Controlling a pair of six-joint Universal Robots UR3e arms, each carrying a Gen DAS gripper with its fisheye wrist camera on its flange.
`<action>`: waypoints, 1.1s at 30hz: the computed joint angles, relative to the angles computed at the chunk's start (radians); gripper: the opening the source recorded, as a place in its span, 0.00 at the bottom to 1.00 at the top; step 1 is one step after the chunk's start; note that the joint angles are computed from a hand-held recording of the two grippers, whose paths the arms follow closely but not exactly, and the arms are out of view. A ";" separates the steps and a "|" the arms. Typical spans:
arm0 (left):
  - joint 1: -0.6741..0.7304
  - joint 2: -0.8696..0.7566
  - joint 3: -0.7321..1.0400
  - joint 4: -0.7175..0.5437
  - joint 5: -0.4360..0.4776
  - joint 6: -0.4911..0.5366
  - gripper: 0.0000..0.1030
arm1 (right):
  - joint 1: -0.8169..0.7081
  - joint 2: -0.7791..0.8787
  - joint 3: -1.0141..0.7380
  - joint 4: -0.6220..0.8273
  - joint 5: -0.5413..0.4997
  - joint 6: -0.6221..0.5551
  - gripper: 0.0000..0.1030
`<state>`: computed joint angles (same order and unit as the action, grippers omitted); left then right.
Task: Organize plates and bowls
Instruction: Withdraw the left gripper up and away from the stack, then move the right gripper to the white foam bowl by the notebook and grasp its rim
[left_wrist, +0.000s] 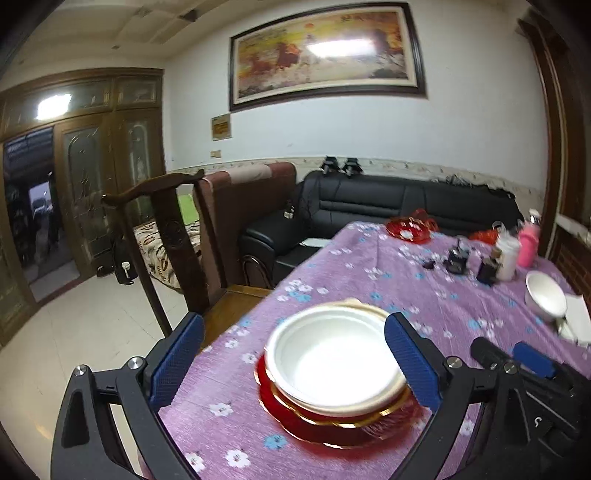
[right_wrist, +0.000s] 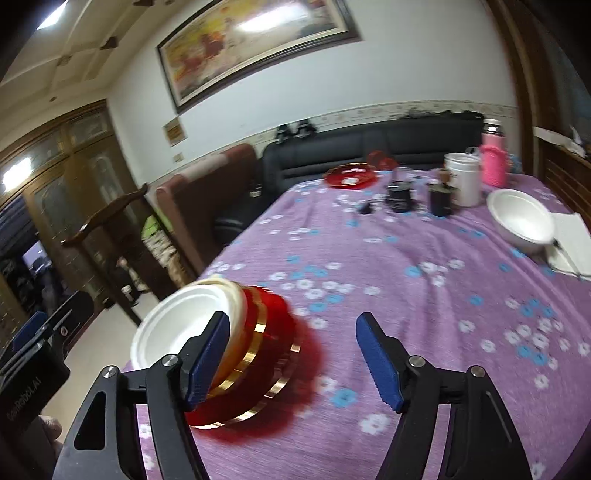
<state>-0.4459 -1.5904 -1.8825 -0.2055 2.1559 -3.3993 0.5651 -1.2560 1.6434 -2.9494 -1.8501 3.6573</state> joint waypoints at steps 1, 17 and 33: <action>-0.018 -0.016 0.017 -0.020 0.010 -0.005 0.95 | 0.001 -0.016 0.029 -0.011 -0.020 0.007 0.74; -0.210 -0.188 0.227 -0.183 0.085 -0.006 0.95 | -0.101 -0.201 0.342 -0.118 0.015 0.082 0.77; -0.261 -0.262 0.334 -0.263 0.073 -0.010 0.95 | -0.172 -0.297 0.486 -0.151 0.051 0.096 0.77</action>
